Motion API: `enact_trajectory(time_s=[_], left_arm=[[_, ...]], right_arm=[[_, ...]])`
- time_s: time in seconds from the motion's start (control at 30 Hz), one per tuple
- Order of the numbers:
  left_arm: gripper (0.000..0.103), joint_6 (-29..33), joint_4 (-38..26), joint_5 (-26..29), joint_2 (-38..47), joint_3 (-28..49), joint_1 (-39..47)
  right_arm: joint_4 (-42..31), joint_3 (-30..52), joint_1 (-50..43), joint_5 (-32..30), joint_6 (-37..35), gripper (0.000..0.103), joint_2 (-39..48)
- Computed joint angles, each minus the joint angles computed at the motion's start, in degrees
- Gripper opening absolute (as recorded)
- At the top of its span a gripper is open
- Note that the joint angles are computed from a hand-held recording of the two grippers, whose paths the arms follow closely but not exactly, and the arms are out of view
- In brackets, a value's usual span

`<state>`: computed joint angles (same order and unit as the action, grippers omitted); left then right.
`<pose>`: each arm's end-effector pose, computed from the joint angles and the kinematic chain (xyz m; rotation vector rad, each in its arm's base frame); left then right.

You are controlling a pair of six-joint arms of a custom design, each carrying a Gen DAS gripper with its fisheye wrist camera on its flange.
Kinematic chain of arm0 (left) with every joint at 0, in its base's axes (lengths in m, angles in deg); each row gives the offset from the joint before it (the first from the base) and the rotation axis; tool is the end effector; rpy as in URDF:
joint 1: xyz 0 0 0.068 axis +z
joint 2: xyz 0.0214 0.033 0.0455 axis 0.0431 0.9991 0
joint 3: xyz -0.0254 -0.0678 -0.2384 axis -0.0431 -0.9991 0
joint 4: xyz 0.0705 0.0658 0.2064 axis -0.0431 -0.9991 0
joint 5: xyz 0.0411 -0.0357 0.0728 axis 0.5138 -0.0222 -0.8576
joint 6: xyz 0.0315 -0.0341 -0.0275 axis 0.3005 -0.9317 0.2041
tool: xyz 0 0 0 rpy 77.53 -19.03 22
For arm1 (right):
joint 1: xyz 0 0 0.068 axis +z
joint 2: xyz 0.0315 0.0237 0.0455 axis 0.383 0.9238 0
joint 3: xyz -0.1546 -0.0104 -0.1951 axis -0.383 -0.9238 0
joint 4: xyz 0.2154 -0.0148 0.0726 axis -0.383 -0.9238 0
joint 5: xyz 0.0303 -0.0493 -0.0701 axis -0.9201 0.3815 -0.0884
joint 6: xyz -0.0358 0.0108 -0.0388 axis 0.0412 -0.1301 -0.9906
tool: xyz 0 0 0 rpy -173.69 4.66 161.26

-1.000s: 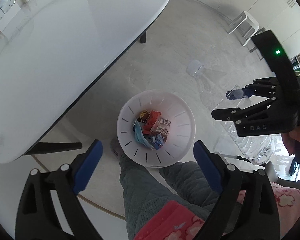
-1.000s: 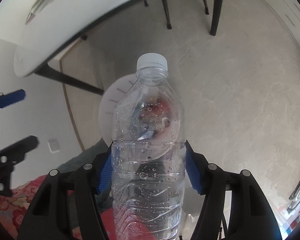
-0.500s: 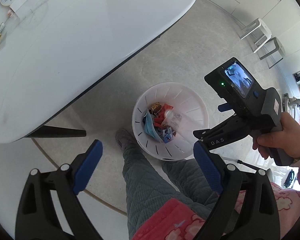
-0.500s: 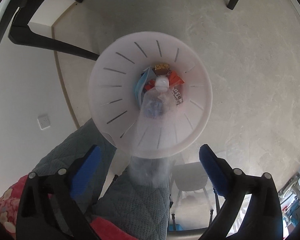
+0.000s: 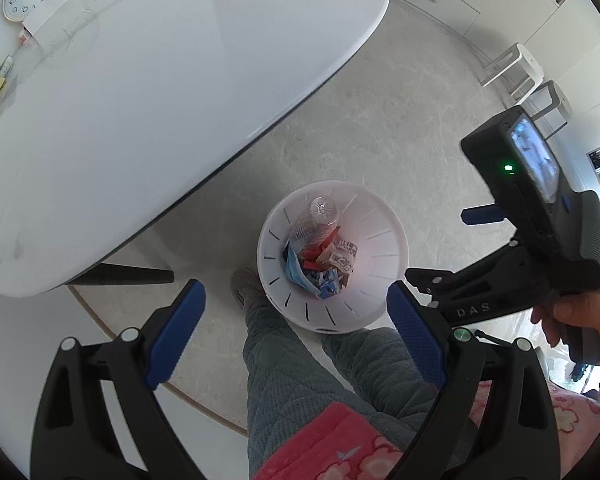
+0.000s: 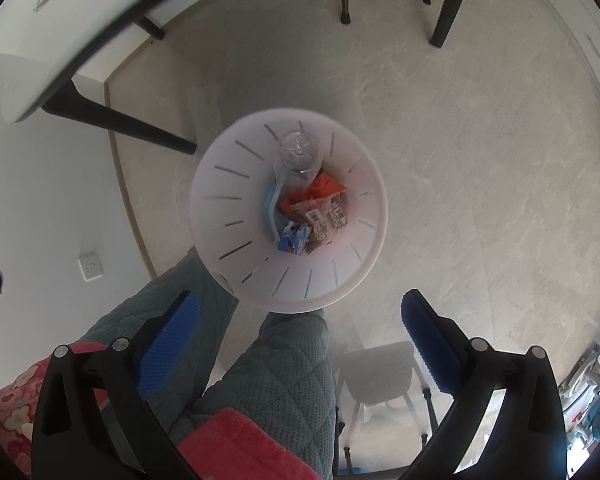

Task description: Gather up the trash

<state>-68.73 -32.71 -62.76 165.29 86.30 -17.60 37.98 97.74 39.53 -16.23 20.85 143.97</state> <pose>0.2004 -0.0759 0.2148 0.8292 2.8656 -0.1173 0.1946 0.0662 0.1466 -0.0089 -3.0273 -0.2347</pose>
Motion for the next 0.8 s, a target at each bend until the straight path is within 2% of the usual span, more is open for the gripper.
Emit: enact_trajectory(time_s=[0.23, 0.33, 0.43, 0.6, 0.67, 0.8], left_arm=[[0.088, -5.66, -1.08, -4.38, -3.89, 5.34, -3.44], [0.088, -8.31, -2.26, -7.64, -5.79, 8.99, -5.72], [0.093, -10.35, -3.76, -11.29, -6.41, 14.59, -7.41], [0.095, -12.90, -7.08, -15.47, -5.15, 27.80, -8.08], [0.095, -13.37, -8.71, -16.05, -3.57, 34.46, -7.34], [0.095, -13.05, -12.95, -15.26, 1.86, 50.82, -4.23]], right_arm=[[-8.84, 7.24, -2.18, 4.66, -0.86, 0.100, -11.85], [-12.41, 12.18, -3.96, 6.87, -1.66, 0.100, -16.55], [-15.49, 18.85, -6.55, 8.54, -3.15, 0.101, -19.76], [-18.68, 34.64, -10.65, 9.33, -6.61, 0.101, -19.50], [-20.01, 43.00, -11.93, 8.27, -8.91, 0.101, -17.25], [-24.30, 63.40, -10.86, 10.77, -10.95, 0.101, -9.24]])
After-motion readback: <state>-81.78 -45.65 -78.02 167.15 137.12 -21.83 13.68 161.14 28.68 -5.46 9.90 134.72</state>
